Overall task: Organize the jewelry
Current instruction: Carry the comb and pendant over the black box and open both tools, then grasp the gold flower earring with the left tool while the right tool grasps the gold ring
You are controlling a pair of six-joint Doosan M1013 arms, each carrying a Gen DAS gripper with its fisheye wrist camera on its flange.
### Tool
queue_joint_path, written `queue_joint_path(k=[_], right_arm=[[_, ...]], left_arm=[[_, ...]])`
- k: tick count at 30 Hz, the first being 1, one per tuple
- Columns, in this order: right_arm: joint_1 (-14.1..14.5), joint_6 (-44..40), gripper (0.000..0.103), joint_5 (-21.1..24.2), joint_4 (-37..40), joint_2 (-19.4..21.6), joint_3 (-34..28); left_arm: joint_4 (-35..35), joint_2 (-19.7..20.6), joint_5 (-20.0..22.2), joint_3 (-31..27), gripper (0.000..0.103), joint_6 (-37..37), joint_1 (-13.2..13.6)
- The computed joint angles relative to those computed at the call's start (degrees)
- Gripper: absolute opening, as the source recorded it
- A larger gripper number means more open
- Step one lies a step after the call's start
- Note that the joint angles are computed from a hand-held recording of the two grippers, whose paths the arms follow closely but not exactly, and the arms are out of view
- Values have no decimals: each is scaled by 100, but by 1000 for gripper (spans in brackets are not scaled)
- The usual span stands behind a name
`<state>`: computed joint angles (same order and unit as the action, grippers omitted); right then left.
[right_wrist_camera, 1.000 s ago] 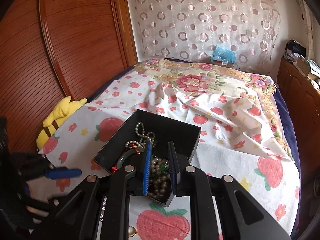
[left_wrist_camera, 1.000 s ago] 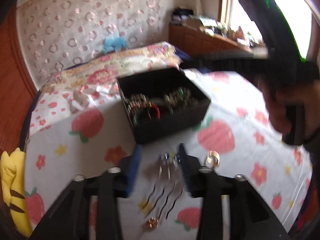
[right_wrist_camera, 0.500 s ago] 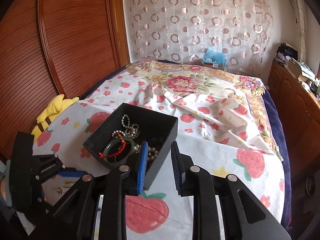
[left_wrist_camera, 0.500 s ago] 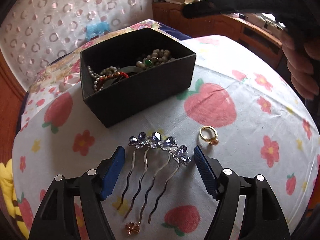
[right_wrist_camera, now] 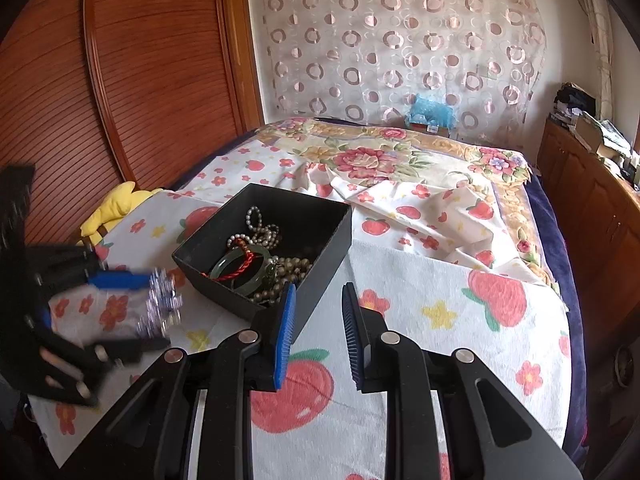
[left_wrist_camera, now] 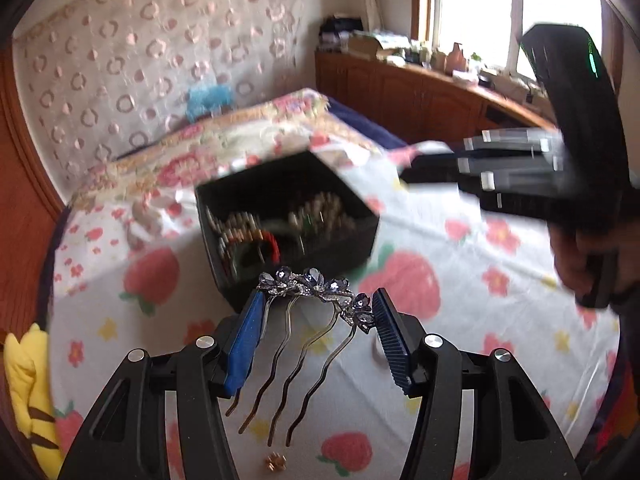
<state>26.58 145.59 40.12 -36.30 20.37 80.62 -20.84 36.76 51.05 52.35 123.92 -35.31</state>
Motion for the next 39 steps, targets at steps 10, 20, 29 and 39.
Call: queue_joint_path(k=[10,20,29,39], right_arm=[[102,292,26,-191,-95,-130,308],[155,378,26,-287,-66,-159,437],[254,253,26,-332,-34,-130,423],[363,-540,26,-269,643,117,217]], left_arm=[[376,756,367,-1523,53,-873,-45],[751,1162,488,-2193,53,-1269,-135],[584,788,36,-1461,58,-1050,-69],[520,359,-175,-612,58,-727,57]])
